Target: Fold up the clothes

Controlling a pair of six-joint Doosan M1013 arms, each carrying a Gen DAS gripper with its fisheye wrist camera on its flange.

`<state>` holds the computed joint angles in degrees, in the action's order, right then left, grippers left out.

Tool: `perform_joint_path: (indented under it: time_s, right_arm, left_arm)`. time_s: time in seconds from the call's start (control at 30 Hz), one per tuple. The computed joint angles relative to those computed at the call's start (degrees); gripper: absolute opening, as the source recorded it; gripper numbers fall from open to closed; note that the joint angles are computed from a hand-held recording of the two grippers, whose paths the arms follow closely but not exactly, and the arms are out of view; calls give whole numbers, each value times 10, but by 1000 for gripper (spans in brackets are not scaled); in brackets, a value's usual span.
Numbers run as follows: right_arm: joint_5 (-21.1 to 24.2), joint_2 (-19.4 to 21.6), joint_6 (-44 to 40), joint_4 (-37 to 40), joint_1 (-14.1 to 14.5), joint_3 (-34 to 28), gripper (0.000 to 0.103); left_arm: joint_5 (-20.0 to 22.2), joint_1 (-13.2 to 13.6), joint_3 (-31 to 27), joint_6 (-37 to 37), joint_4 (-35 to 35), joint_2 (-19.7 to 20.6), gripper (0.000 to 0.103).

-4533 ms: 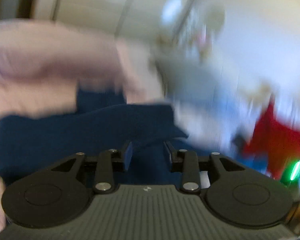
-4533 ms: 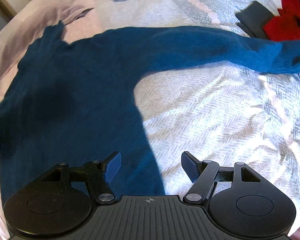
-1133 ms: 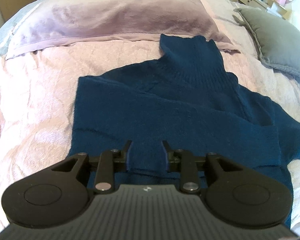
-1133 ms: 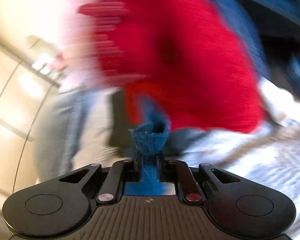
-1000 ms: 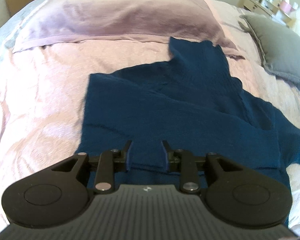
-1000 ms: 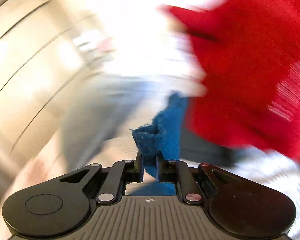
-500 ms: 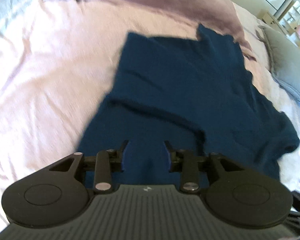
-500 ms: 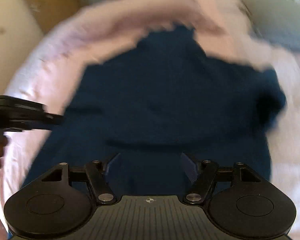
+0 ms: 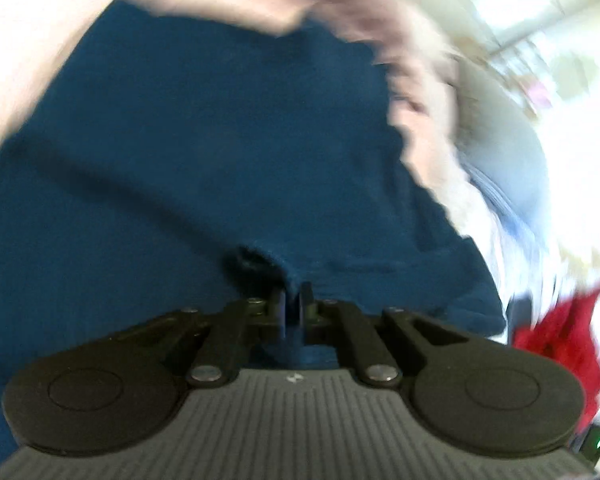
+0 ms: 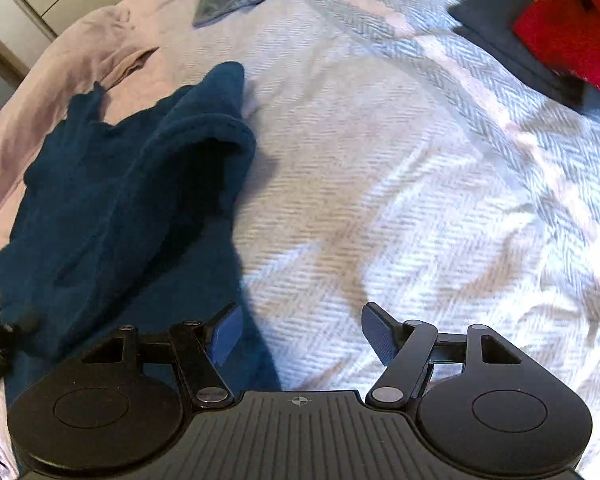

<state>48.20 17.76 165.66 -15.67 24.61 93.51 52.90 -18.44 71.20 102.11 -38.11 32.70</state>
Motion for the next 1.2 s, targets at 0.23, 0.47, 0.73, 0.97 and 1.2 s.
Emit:
perform_joint_path:
  time_s: [0.23, 0.47, 0.73, 0.97, 1.2]
  right_arm:
    - [12, 36, -43, -84, 10, -40, 69]
    - [-71, 37, -139, -155, 20, -21, 69]
    - [-87, 65, -274, -182, 26, -35, 32]
    - [-72, 61, -213, -204, 22, -22, 14]
    - [-41, 64, -326, -105, 16, -42, 27]
  left_arm:
    - [-151, 19, -48, 101, 62, -8, 3]
    - [-79, 28, -107, 12, 186, 39, 3]
    - [-69, 36, -96, 11, 139, 37, 3]
    - [-76, 39, -84, 70, 161, 42, 4]
    - [-69, 29, -82, 5, 262, 57, 19]
